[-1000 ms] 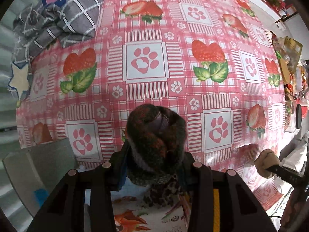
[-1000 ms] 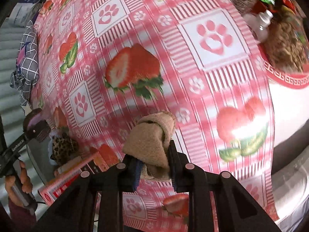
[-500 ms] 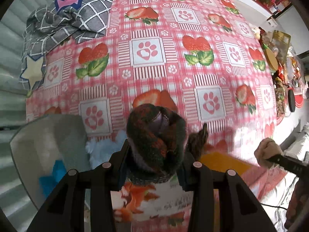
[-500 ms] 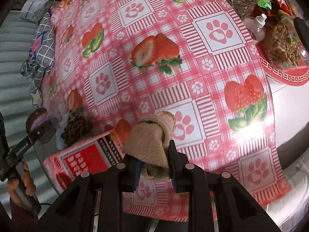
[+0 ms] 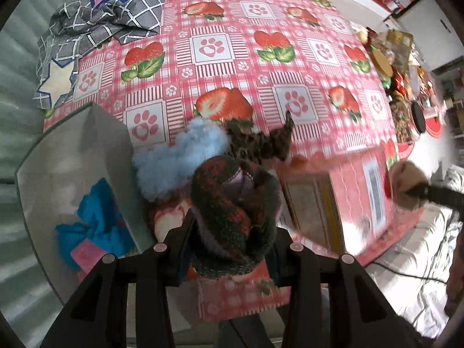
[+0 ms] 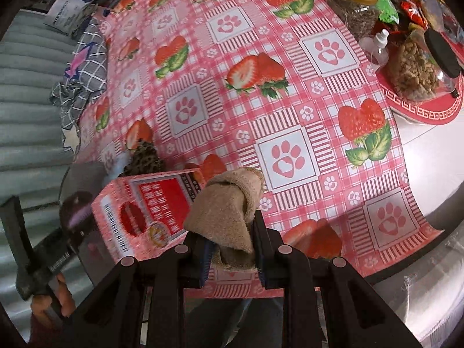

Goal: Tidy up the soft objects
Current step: 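Carry the knit hat and beige cloth toward the white box with both tools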

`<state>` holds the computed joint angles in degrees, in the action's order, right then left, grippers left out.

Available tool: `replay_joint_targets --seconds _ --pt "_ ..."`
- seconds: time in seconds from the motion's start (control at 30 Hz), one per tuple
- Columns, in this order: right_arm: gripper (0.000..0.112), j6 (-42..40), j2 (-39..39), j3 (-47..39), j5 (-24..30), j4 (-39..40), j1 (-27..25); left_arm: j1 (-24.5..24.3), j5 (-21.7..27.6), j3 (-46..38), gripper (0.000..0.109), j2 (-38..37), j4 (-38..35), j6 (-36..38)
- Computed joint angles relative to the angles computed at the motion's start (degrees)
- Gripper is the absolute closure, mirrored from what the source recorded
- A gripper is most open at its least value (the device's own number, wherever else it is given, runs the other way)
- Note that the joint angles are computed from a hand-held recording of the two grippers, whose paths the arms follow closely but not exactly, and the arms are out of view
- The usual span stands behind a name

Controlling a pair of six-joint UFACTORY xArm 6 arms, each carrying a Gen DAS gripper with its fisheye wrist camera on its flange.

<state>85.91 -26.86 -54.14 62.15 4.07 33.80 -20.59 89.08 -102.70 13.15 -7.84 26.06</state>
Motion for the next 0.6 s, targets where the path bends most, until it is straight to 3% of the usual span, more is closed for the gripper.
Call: replay_joint_targets --seconds 0.6 --pt "0.086 5.56 8.93 -12.50 6.51 -4.01 9.91 7.14 0.20 5.75 0.063 -6.74 -4.37 6.27"
